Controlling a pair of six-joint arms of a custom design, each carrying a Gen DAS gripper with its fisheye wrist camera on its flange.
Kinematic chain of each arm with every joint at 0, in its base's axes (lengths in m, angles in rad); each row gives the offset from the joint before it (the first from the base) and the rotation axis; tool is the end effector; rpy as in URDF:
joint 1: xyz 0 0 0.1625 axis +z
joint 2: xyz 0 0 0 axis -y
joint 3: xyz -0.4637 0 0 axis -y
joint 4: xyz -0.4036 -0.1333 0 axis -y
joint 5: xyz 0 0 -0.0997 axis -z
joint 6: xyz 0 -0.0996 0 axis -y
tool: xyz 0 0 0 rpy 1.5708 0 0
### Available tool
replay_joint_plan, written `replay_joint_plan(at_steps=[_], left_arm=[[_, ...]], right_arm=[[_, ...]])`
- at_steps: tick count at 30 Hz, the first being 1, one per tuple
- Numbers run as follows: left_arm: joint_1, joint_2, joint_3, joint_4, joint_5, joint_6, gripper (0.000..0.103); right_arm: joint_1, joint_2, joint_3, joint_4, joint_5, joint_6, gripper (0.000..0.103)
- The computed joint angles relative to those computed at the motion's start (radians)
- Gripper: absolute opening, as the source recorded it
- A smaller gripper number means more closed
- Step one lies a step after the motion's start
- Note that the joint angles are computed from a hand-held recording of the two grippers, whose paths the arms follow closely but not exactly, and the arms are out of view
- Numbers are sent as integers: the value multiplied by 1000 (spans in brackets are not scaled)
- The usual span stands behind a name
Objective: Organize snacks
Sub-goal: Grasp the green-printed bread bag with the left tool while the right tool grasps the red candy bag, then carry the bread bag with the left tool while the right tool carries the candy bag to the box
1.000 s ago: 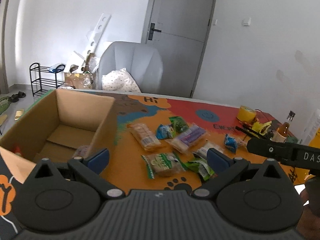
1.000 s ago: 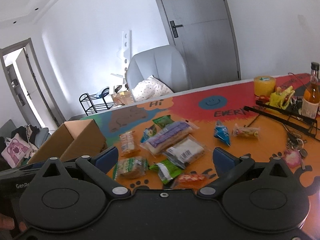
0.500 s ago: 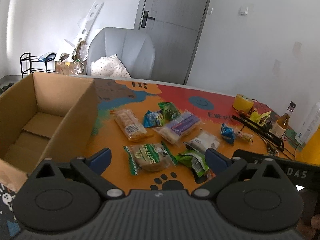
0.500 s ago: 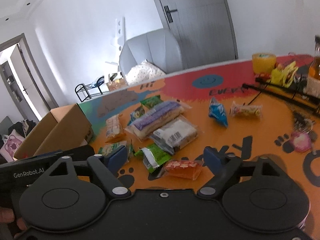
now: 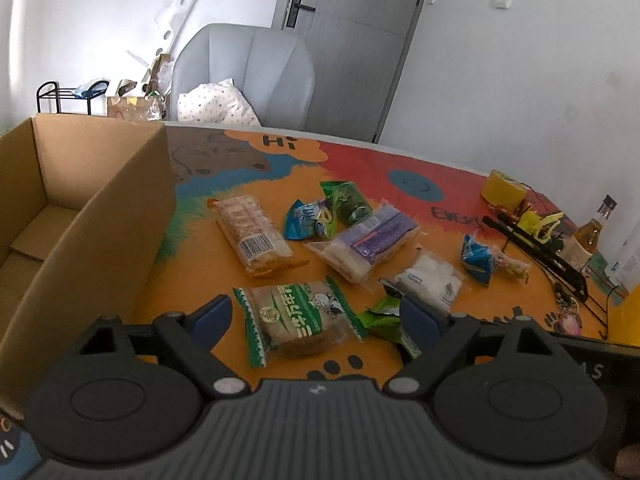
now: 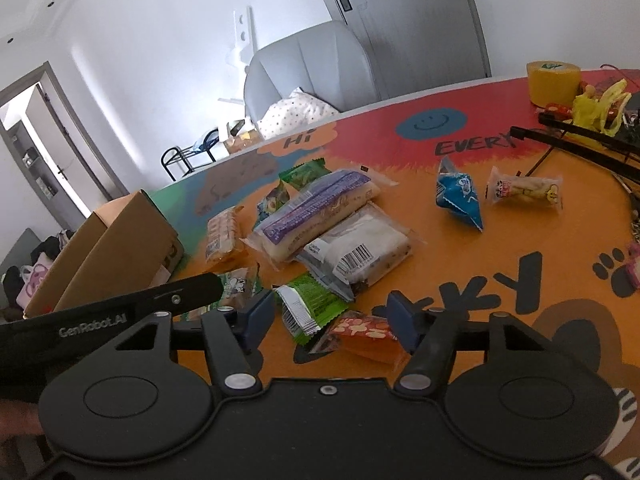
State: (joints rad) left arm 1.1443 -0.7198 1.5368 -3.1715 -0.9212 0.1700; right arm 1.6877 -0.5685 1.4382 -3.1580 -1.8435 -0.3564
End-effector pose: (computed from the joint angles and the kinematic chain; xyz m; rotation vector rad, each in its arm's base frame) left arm -0.1347 -0.7643 0.1881 0.3843 2.3816 -1.0822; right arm 0.1978 -0.7715 0.0970 0.4867 -2.5970 0.9391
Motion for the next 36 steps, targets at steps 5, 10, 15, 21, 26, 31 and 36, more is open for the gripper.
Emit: replay_joint_plan(at_steps=[5,10,15,21,26,31,36], left_arm=[[7,23,-45,56,11,-16,90],[14,47,-81,116,39,-28,90],[18,69,-95,119,66,-21,90],[11,84,-97,88,103,32,79],[11,77,-90,77,117,46,56],[11,54,-69,79,98,25,48],[2,39,-48,39,91,42,47]], right_arm=[[8,5,-15,8,-56,-34,63],[5,-1,-10,30,-93,-52,63],[-2,0,6,13,-103,-84,63],[6,13,11,-36,-144,-145,25],[-1,0,15,-18,-122,-106,19],[4,0,22,-34,-107,-113,18],[12,-2,21,-55,-90,-118,18]])
